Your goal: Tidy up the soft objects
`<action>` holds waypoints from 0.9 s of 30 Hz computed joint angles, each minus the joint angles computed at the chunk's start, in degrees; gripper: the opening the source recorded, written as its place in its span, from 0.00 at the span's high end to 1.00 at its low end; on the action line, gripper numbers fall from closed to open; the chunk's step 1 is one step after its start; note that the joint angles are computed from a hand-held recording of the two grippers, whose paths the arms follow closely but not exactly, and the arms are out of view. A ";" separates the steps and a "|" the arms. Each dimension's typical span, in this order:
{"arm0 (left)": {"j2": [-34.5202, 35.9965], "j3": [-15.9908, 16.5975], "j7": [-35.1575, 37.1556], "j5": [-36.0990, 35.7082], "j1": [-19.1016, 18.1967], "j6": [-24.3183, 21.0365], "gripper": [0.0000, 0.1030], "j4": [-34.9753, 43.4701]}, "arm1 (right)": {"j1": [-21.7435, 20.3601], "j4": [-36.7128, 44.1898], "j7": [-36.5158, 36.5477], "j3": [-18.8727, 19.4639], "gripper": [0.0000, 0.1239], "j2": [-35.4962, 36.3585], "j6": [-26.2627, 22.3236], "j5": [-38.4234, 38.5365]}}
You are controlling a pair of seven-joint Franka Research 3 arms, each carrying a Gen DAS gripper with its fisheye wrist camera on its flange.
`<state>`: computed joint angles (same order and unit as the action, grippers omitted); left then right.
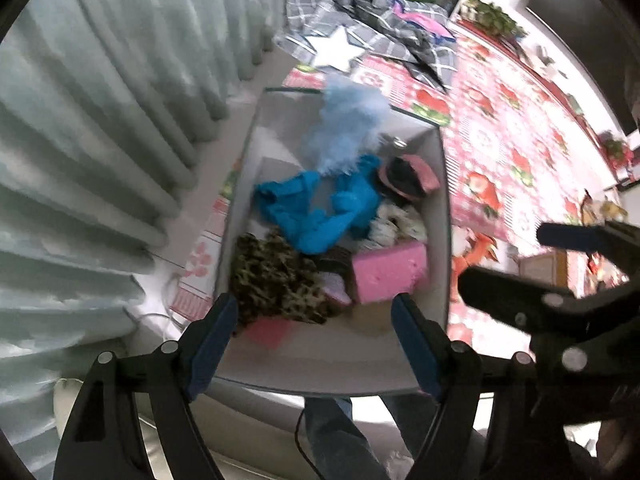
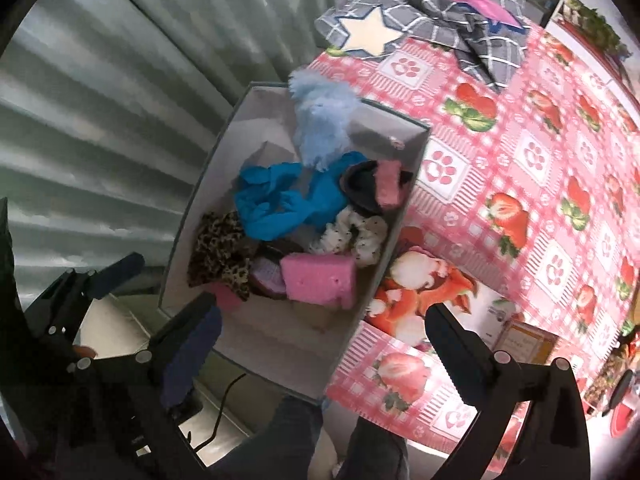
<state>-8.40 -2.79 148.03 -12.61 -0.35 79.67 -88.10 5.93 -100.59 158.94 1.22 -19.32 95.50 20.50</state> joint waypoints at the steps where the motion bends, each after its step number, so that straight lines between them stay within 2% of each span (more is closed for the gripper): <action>1: -0.49 -0.03 0.77 0.23 -0.07 0.16 0.14 -0.39 | 0.00 0.55 0.02 0.04 0.17 0.16 -0.75 -0.41; 7: -0.93 0.21 2.15 1.39 -0.21 -0.95 0.13 -0.16 | 0.07 2.01 0.18 0.32 0.17 0.43 -1.42 -1.24; 10: -1.81 0.09 1.59 2.05 -0.24 1.32 0.13 -1.29 | 0.16 2.32 0.63 0.49 0.17 0.55 -1.18 -1.40; 12: -1.71 0.22 1.86 2.02 -0.37 1.28 0.13 -0.99 | 0.20 2.23 0.93 0.53 0.17 0.47 -0.66 -1.35; 18: -0.81 0.30 1.99 1.83 -0.41 -0.58 0.13 0.71 | 0.47 2.33 1.27 0.66 0.17 0.76 1.26 -1.17; 27: 1.94 -0.31 0.55 2.37 0.22 -4.60 0.11 4.14 | 0.82 3.29 1.78 0.67 0.17 1.41 1.42 -1.61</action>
<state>-6.46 -3.11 148.58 -10.23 -0.13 75.07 -83.96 6.74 -97.29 160.72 1.89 -17.90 96.93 18.90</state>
